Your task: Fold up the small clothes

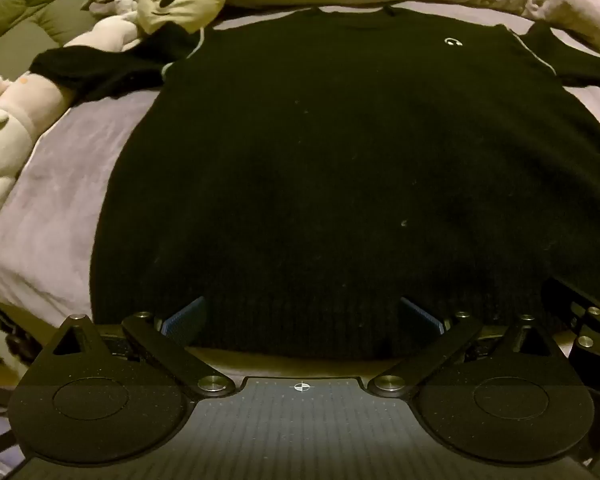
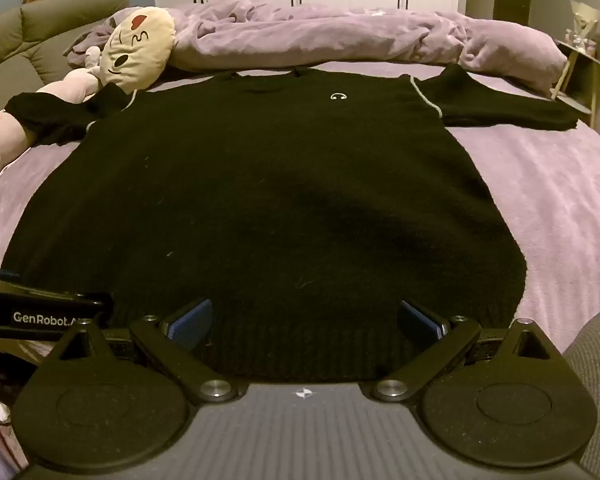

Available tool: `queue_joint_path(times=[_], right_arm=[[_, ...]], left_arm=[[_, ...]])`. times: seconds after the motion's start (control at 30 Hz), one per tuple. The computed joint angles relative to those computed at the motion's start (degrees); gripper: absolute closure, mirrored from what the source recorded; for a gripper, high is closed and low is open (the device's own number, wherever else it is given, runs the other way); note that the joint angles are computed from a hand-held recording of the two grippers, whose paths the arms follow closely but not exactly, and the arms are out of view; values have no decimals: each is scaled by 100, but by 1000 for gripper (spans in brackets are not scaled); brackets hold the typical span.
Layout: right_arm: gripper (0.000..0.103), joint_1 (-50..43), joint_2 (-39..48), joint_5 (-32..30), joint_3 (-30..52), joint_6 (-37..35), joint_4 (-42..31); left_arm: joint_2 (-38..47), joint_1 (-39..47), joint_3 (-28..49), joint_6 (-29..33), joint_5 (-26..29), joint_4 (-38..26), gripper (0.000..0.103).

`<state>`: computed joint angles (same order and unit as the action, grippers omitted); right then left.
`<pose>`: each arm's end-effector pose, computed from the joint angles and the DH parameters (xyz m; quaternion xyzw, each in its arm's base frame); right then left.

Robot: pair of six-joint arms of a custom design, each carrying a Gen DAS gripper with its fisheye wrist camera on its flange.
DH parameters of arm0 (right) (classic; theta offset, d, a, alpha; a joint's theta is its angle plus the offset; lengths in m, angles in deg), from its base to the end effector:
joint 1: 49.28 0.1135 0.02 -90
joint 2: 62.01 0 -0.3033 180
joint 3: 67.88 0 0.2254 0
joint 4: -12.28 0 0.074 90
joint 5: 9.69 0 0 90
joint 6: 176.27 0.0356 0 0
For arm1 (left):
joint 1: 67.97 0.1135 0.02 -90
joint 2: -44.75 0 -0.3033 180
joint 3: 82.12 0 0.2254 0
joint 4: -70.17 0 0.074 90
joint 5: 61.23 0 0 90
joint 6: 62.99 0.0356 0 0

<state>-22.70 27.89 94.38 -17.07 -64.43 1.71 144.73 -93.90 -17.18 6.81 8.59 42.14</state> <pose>0.2406 0.1107 0.1920 0.0037 0.9326 0.0355 0.3593 0.2803 -0.1227 0.1870 0.0071 0.9583 0.0669 0.2777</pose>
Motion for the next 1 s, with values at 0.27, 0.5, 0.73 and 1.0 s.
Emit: queue_joint_path(times=[0.27,0.5,0.73,1.0], right_arm=[[4,-29,-32,-18,-20,-51,12],[4,-43,-30,-22,-39,-51,42],[4,-29,-15,-17,8,-10,-25],[4,-49,38,-27,21,-25,14]], left_arm=[[-41,-8,-55,-72,-23,14,0],[11,-17,77,-51,6,-81,0],[27,9,84,-32,33,-76,0],[21,12,48,-37,49,-51,0]])
